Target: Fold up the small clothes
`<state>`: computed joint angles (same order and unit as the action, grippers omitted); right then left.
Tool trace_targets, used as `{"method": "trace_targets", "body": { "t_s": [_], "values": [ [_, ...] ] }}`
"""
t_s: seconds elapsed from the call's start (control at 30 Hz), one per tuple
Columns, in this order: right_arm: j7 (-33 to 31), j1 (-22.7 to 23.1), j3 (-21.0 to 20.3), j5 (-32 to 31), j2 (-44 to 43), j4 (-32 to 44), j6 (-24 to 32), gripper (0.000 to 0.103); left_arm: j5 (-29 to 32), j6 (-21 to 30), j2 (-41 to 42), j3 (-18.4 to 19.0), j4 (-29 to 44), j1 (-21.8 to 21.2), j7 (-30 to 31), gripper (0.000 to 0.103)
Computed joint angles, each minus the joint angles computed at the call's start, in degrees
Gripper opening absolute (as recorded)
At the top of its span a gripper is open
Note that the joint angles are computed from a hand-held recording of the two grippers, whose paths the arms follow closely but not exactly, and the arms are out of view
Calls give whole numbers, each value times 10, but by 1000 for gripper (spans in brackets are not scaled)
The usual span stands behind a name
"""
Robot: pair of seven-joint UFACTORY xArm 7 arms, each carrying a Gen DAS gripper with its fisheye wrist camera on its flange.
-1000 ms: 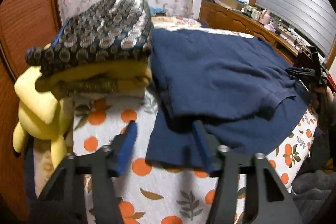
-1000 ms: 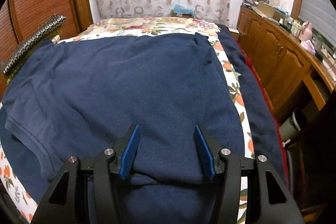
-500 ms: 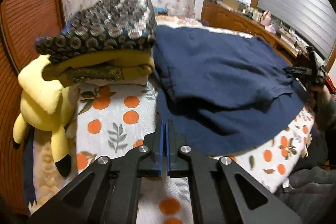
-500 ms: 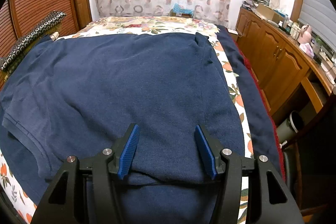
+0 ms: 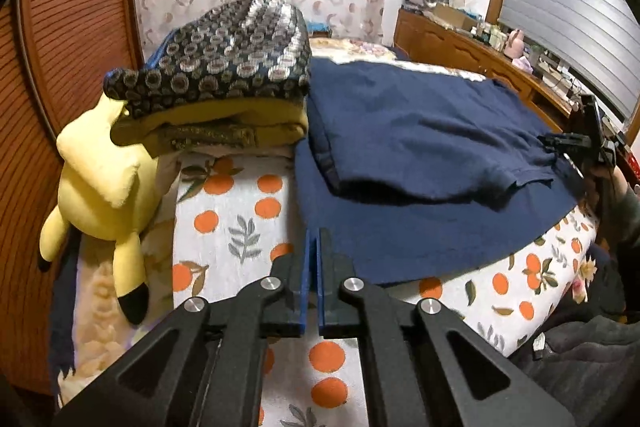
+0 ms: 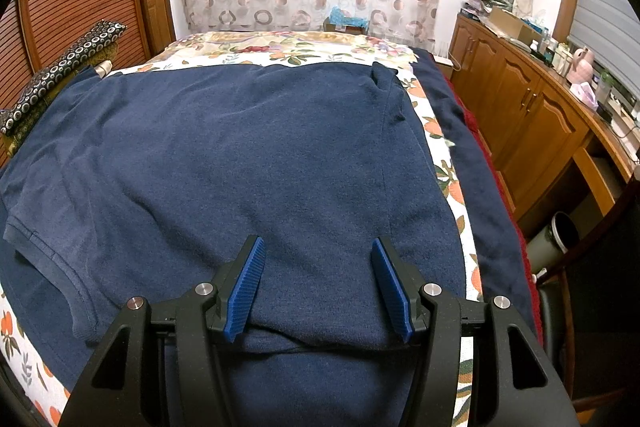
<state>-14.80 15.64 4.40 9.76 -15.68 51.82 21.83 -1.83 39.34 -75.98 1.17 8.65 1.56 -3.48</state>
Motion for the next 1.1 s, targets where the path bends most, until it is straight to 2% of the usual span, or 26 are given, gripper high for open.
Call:
{"method": "trace_targets", "body": {
  "t_s": [0.07,0.1,0.17,0.2,0.27,0.33,0.73,1.1],
  "values": [
    [0,0,0,-1,0,0,0,58,-5,-8,-7,4,0,-12,4,4],
    [1,0,0,-1,-1,0,0,58,-8,-8,-7,6,1,-20,8,8],
    [2,-1,1,-3,0,0,1,58,-8,-17,6,-6,7,-26,6,41],
    [3,-1,1,-3,0,0,1,58,-8,-25,11,-11,8,-28,4,46],
    [3,-1,1,-3,0,0,1,58,-9,-39,33,-14,14,-36,3,69],
    [3,-1,1,-4,0,0,1,58,-9,-57,59,-21,19,-38,-5,81],
    [5,-1,1,-6,1,-1,-3,58,15,-146,220,-54,57,-44,-47,81],
    [7,-1,2,-8,1,-1,-3,58,36,-165,282,-54,75,-39,-60,81]
  ]
}}
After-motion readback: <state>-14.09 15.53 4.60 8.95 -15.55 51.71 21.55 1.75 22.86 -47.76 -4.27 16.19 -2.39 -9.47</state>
